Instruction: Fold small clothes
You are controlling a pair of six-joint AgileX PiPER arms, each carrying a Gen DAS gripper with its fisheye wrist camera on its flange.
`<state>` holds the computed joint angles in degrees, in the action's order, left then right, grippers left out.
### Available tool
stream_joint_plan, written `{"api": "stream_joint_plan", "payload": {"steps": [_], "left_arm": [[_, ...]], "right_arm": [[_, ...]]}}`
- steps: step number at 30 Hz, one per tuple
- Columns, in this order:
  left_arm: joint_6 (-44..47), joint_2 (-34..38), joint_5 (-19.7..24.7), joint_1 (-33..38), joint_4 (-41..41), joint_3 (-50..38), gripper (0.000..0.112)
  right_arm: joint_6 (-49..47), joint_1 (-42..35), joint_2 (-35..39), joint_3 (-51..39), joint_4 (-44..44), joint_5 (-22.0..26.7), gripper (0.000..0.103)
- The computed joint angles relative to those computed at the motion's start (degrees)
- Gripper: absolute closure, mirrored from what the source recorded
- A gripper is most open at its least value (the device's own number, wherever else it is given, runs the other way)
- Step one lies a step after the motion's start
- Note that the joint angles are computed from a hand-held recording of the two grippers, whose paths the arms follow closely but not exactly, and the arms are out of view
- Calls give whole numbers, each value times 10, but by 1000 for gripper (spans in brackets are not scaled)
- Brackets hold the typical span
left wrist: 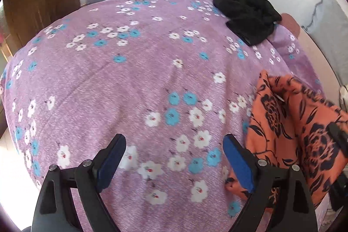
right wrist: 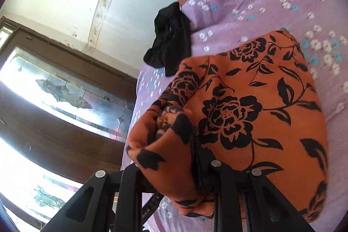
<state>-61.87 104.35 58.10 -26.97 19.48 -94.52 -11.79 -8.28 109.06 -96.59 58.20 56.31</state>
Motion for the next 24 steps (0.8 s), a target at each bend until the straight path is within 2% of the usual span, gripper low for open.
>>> {"api": "stream_joint_plan", "payload": {"steps": [3, 6, 7, 8, 10, 13, 16, 21, 24], "left_arm": [[8, -2, -1, 16, -20, 11, 21], [30, 1, -2, 20, -38, 9, 21], [32, 3, -1, 18, -38, 6, 21], [32, 3, -1, 17, -37, 5, 21], [28, 3, -6, 16, -36, 2, 21], [23, -8, -31, 13, -29, 9, 21], [39, -29, -90, 10, -41, 33, 21], [150, -51, -217, 22, -174, 73, 21], [205, -39, -238, 7, -224, 57, 21]], "right_arm": [[63, 52, 38, -16, -86, -8, 74], [56, 56, 41, 14, -71, -22, 69], [32, 51, 37, 24, -48, -21, 62], [1, 43, 40, 28, -10, -6, 44], [-49, 29, 52, 25, 65, 31, 28], [-79, 10, 67, 31, 141, 74, 27], [-134, -20, 52, 86, 241, 98, 27], [-195, -86, -41, 163, 204, 69, 27], [-224, -137, -80, 214, 200, 59, 27]]}}
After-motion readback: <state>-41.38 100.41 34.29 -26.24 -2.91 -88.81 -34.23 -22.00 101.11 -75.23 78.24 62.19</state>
